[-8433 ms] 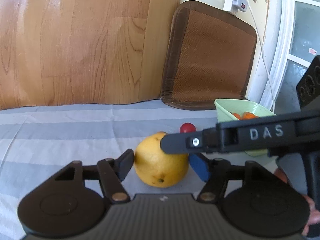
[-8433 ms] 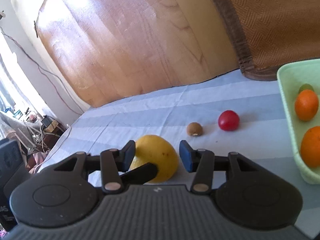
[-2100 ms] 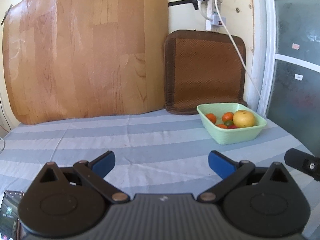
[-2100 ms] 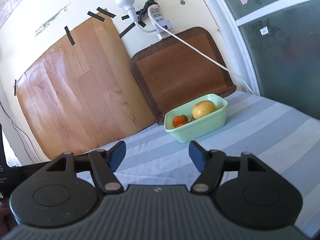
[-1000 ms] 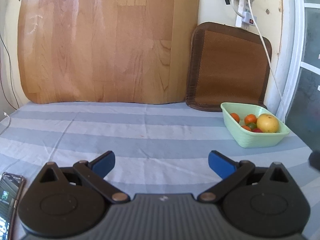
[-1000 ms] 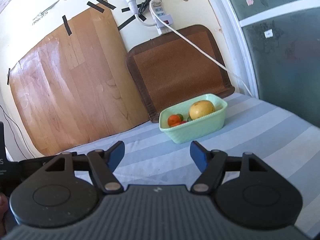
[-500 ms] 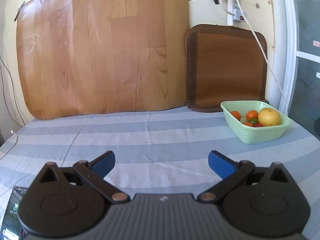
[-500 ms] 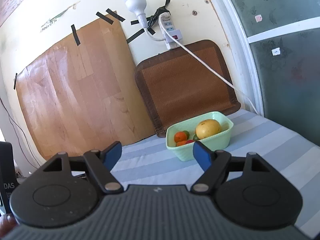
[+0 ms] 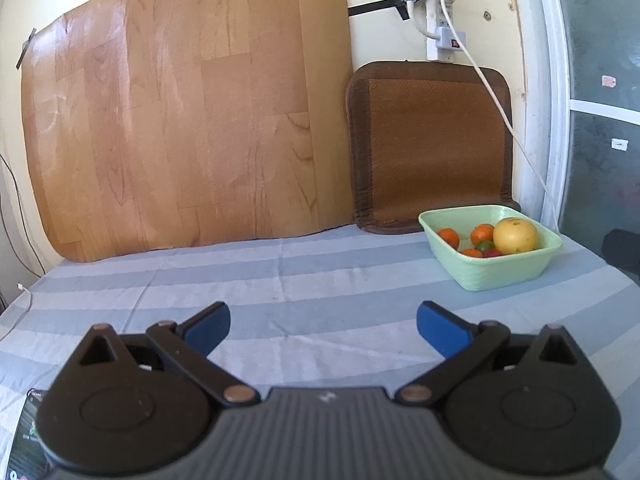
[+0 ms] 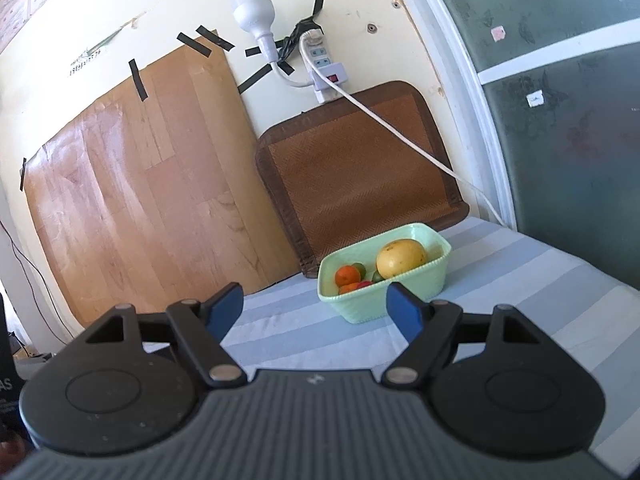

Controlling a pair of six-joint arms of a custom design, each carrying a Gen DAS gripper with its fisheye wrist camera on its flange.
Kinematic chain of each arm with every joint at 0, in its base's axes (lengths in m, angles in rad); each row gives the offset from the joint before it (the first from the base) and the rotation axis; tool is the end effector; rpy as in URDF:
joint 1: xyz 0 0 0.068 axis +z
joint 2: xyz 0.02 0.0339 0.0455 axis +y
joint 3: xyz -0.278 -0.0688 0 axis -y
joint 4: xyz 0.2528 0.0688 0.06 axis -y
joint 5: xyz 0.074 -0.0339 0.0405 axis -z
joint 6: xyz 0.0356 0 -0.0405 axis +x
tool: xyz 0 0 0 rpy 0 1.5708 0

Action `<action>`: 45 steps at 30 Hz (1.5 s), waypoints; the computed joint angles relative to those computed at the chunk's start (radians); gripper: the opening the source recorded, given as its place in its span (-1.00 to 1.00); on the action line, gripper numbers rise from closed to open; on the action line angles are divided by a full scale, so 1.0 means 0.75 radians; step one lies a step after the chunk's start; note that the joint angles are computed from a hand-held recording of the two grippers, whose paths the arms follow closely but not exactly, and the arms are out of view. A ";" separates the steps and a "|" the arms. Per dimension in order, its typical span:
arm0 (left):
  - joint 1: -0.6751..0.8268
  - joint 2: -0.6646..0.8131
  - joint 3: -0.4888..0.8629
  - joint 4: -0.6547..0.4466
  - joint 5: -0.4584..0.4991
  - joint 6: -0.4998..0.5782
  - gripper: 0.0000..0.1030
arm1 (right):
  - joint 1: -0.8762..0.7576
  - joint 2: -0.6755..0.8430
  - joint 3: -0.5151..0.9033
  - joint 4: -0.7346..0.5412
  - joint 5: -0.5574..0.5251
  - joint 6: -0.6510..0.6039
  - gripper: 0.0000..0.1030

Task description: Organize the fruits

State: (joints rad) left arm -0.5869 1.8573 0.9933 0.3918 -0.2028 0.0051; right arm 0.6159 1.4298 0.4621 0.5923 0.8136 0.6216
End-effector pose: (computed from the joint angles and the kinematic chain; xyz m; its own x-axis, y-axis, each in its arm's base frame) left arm 0.3415 -0.2185 0.1774 -0.3767 0.2566 -0.8901 0.3950 0.9136 0.0962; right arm 0.2315 0.1322 0.1785 -0.1530 0.3818 -0.9115 0.3004 0.8967 0.3252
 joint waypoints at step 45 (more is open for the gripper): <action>0.074 0.002 0.061 -0.207 0.068 -0.097 1.00 | 0.034 0.071 0.057 -0.046 -0.050 0.011 0.57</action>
